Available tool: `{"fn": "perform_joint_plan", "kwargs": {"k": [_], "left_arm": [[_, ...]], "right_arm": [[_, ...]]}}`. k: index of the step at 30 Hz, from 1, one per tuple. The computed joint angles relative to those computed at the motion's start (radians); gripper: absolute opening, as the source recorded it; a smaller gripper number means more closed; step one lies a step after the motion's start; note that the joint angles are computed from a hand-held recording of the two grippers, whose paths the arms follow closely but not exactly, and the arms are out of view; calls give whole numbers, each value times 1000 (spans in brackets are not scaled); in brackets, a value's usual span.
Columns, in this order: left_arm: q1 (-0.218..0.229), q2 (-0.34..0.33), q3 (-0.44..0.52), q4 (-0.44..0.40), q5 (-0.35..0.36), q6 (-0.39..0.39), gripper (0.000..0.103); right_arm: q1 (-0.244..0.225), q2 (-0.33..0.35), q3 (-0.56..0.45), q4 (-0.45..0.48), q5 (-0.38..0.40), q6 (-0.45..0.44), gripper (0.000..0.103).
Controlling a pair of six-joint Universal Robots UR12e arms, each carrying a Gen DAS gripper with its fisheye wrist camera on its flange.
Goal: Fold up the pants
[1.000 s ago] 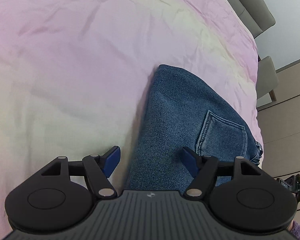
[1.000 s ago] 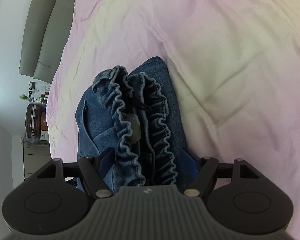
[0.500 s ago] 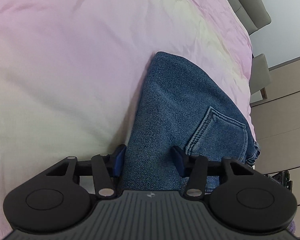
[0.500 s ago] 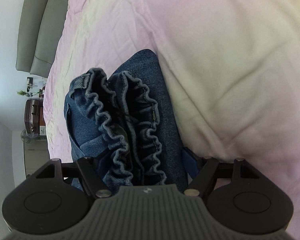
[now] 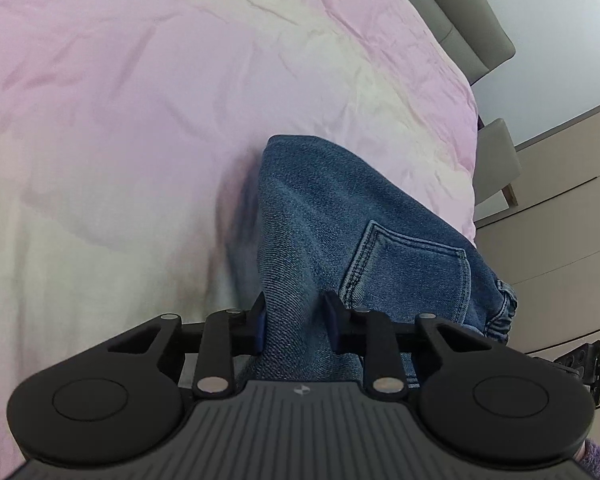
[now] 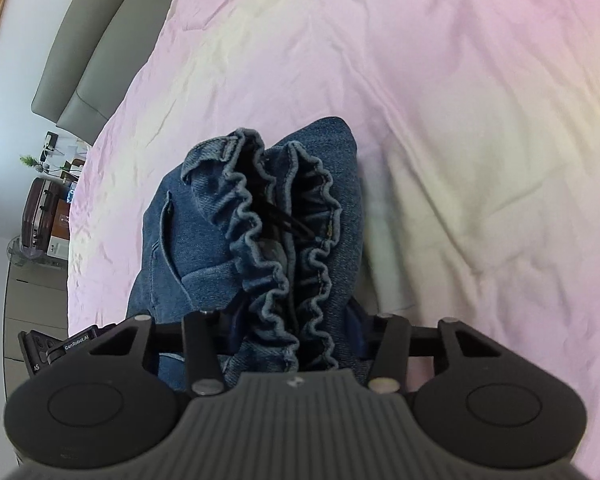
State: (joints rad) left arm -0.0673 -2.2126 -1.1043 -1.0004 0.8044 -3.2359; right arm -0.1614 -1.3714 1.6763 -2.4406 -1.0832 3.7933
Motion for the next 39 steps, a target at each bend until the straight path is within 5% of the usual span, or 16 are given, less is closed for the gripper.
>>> {"fn": "perform_joint_plan", "kwargs": {"k": [9, 19, 29, 39], "left_arm": [[53, 50, -15, 32, -40, 42, 28], [147, 103, -45, 86, 17, 69, 28], [207, 67, 44, 6, 129, 157, 28], [248, 15, 59, -32, 128, 221, 28]], "right_arm": [[53, -3, -71, -25, -4, 22, 44], [150, 119, -223, -97, 63, 64, 44], [240, 276, -381, -168, 107, 143, 44], [274, 368, -441, -167, 130, 199, 44]]}}
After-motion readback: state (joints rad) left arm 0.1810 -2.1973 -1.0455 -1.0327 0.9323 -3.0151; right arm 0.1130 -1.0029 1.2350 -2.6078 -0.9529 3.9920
